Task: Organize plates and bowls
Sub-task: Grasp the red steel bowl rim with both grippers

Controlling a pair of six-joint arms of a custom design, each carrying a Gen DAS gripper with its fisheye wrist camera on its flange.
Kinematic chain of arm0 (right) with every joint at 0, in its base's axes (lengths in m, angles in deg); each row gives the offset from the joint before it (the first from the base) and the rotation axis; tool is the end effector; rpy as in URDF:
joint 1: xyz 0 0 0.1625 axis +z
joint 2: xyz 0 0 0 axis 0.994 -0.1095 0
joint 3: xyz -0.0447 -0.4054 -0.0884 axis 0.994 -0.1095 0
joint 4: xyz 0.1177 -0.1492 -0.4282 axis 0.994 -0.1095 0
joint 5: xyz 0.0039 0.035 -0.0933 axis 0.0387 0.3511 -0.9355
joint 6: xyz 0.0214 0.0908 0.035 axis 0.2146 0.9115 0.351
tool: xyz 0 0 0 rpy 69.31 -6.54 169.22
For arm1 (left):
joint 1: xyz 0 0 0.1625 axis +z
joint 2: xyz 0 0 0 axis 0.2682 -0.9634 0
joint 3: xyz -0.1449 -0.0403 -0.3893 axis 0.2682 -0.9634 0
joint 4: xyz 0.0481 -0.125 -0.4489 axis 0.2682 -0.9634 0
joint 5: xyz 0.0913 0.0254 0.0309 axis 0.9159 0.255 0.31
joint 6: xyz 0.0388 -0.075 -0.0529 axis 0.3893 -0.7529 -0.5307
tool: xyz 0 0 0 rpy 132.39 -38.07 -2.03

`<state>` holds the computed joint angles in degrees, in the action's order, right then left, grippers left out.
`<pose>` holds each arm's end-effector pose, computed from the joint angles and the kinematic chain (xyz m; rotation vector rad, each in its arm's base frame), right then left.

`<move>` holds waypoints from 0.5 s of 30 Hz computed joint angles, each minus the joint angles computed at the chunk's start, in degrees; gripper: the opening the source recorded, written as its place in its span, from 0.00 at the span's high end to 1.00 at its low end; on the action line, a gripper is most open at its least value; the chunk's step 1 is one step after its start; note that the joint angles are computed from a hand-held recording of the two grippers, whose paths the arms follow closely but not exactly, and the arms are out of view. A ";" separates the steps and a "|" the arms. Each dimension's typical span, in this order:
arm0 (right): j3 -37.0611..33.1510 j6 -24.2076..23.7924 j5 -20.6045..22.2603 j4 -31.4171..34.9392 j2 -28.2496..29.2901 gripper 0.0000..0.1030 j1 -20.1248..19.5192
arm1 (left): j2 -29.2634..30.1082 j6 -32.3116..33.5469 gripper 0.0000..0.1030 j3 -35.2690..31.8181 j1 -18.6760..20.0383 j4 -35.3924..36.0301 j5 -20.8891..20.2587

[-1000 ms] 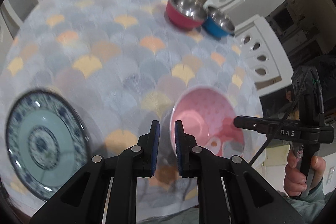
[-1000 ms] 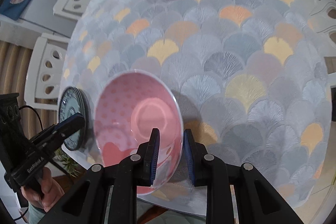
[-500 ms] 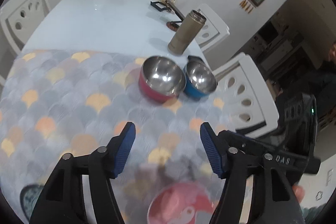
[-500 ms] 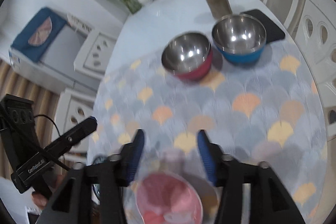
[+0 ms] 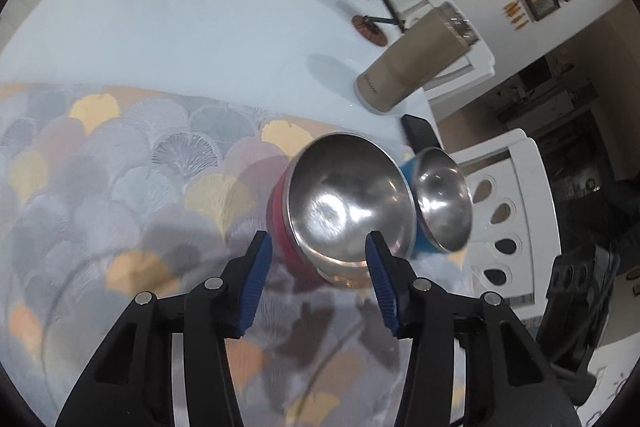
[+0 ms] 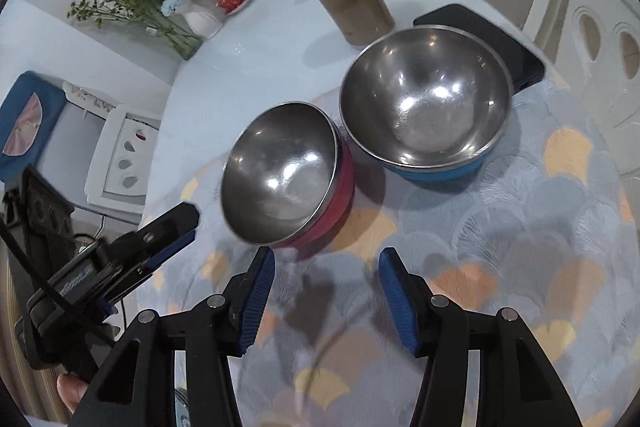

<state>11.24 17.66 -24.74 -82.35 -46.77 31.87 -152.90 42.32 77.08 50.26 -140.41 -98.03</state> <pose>0.4435 -0.6897 0.0479 0.0561 -2.8800 0.3526 -0.0837 -0.6182 0.4011 -0.0602 2.7779 -0.6607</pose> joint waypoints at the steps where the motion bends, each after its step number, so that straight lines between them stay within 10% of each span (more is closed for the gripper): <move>1: -0.35 -0.12 1.46 -0.18 0.46 0.48 -0.54 | 0.53 -0.11 0.56 -0.31 0.59 -0.30 -0.51; 15: -7.59 -1.56 -0.07 1.76 7.10 0.66 -1.18 | 3.94 0.88 0.85 -1.82 3.29 -1.55 -0.22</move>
